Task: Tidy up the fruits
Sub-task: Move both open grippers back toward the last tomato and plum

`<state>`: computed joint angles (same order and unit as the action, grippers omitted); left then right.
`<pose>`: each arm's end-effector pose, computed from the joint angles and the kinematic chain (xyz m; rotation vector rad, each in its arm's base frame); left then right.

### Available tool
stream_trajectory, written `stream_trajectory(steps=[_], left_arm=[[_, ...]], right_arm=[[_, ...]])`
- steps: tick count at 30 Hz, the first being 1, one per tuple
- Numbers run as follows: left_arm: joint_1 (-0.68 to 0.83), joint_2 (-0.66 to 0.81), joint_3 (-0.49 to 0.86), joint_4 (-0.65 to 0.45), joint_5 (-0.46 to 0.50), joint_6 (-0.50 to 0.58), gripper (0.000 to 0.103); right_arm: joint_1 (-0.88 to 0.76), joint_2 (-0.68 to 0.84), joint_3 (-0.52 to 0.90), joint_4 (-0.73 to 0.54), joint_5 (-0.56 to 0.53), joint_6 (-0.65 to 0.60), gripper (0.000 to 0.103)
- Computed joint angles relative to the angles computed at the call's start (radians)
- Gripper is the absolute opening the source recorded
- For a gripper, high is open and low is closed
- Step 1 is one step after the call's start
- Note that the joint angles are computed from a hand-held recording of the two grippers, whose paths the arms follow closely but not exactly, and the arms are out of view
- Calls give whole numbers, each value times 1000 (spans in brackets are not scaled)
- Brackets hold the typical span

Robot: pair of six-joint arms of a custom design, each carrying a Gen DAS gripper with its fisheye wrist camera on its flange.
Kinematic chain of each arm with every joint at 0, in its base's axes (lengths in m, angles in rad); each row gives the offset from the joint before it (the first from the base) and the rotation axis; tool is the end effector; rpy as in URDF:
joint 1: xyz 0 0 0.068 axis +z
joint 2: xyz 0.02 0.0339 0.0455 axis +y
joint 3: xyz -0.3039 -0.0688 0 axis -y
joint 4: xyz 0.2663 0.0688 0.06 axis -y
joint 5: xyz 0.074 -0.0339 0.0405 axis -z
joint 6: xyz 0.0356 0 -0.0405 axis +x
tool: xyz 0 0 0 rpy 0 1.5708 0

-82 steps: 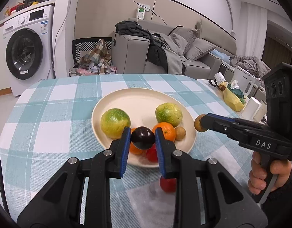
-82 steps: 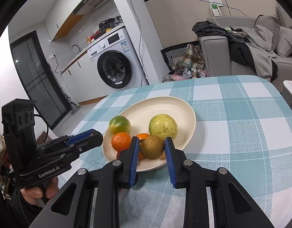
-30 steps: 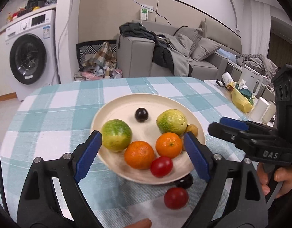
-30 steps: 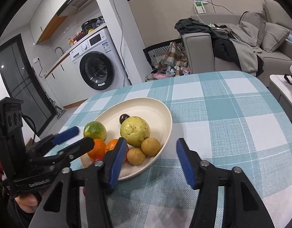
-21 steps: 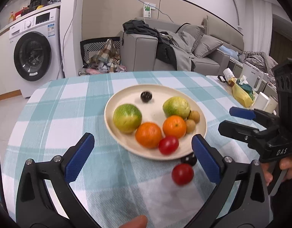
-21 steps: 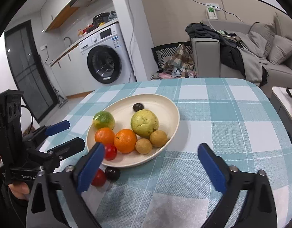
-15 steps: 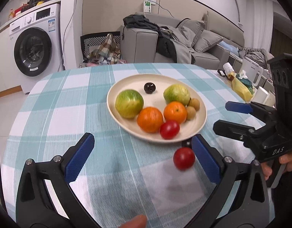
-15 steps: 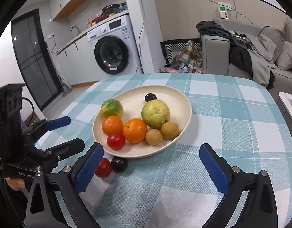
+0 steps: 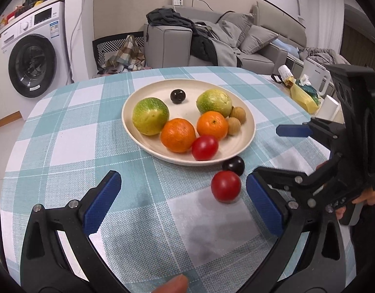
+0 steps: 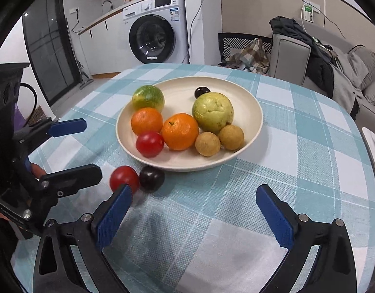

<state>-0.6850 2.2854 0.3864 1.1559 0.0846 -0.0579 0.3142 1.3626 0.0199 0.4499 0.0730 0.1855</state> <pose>0.2077 -0.1736 -0.0024 0.7689 2.2293 -0.4689 0.1383 0.0422 0.0797 -0.1268 2.4613 0.1277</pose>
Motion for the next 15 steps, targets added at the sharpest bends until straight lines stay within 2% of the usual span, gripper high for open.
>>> stream_trajectory(steps=[7,15], left_arm=[[-15,-3,40,-91,36,30,99],[-33,13,99,-202,75,55,63]], right_arm=[[-85,-13,-4,-2,-27,0,103],[-91,-21,-2,-9,-38,9,103]])
